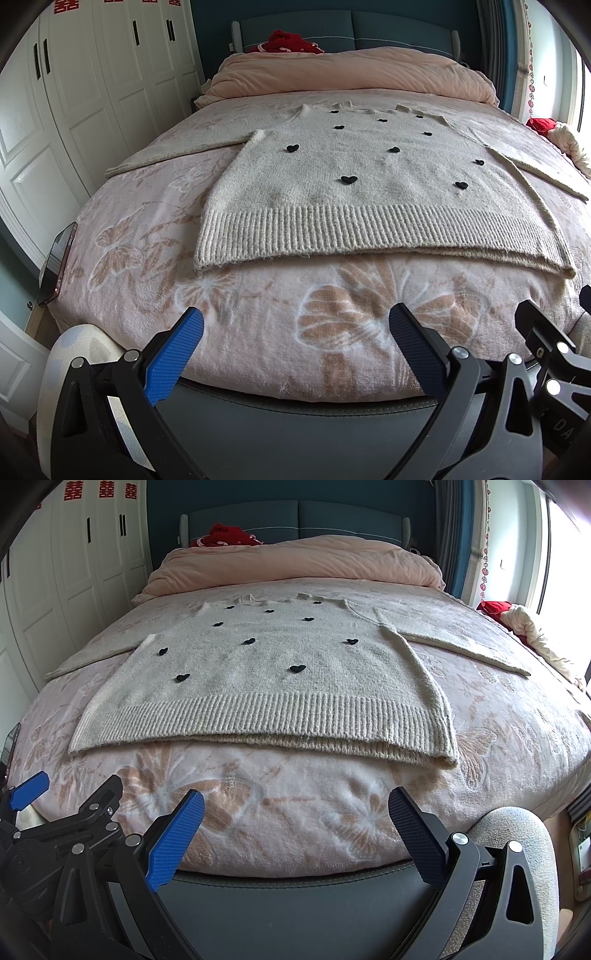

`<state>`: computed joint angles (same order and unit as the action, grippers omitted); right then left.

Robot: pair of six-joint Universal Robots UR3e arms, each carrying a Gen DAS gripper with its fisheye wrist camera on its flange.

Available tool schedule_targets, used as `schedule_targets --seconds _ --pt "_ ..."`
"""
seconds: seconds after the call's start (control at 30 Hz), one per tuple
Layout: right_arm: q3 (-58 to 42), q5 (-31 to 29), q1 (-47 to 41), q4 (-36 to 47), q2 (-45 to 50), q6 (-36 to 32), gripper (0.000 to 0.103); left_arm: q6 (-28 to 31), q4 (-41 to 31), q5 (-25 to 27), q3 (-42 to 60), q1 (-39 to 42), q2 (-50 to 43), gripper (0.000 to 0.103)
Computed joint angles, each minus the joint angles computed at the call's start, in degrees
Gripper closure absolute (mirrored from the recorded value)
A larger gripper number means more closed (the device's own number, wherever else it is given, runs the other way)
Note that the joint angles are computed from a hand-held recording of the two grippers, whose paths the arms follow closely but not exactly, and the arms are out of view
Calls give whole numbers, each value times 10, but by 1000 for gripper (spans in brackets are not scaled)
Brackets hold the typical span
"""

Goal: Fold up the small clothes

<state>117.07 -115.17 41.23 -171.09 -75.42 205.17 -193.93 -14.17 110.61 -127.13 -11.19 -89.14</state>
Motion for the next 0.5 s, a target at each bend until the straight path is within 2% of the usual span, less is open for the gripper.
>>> schedule_targets --seconds 0.1,0.2,0.3,0.37,0.43,0.5 --pt "7 12 -8 -23 0 -13 5 5 4 3 -2 6 3 5" --pt "32 46 -60 -55 -31 -34 5 15 -12 -40 1 46 27 5" --pt "69 128 -182 -79 -84 -66 5 20 -48 -91 26 93 39 5" --pt "61 199 -301 -57 -103 -104 5 19 -70 -117 54 115 30 5" --pt "6 248 -409 -1 -86 -132 5 12 -79 -124 85 124 10 5" --pt "-75 272 -483 55 -39 -147 5 4 -86 -122 120 124 -16 5"
